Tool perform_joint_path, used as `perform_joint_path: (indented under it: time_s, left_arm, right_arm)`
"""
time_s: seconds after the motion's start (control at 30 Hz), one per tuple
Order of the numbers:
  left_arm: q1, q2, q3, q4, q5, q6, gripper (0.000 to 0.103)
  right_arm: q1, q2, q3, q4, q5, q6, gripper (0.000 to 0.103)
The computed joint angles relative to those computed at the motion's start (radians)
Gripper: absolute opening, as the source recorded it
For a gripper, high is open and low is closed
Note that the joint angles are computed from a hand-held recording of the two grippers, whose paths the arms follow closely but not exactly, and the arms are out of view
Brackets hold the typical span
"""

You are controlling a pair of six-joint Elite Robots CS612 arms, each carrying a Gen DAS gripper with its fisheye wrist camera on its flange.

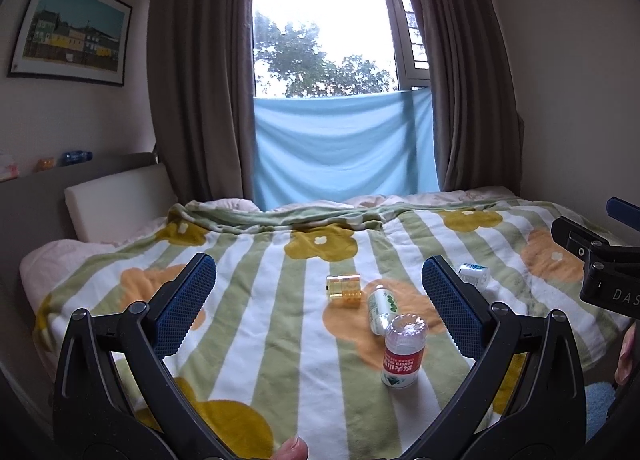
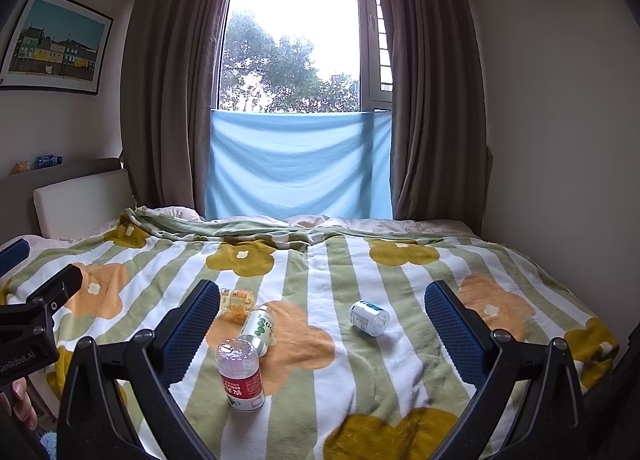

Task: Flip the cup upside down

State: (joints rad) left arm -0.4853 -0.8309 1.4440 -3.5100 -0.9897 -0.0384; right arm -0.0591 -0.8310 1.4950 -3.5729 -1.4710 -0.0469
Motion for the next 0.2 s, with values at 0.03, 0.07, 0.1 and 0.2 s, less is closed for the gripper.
perform_joint_path:
  time_s: [0.03,0.07,0.1,0.2]
  left_arm:
    - [0.000,0.001,-0.002,-0.001,0.001,0.003,0.103]
    - [0.001,0.000,-0.003,0.008,-0.004,-0.001,0.103]
    - [0.004,-0.002,-0.003,0.016,-0.021,-0.009,0.103]
    - [0.014,-0.006,0.008,0.007,-0.088,-0.056,0.103]
  right_arm:
    - [0.000,0.000,0.000,0.001,0.000,0.000,0.102]
    - [0.000,0.000,0.000,0.001,-0.001,-0.001,0.102]
    - [0.000,0.000,0.000,0.000,-0.001,-0.001,0.102]
    - [0.001,0.000,0.000,0.001,0.000,-0.002,0.102]
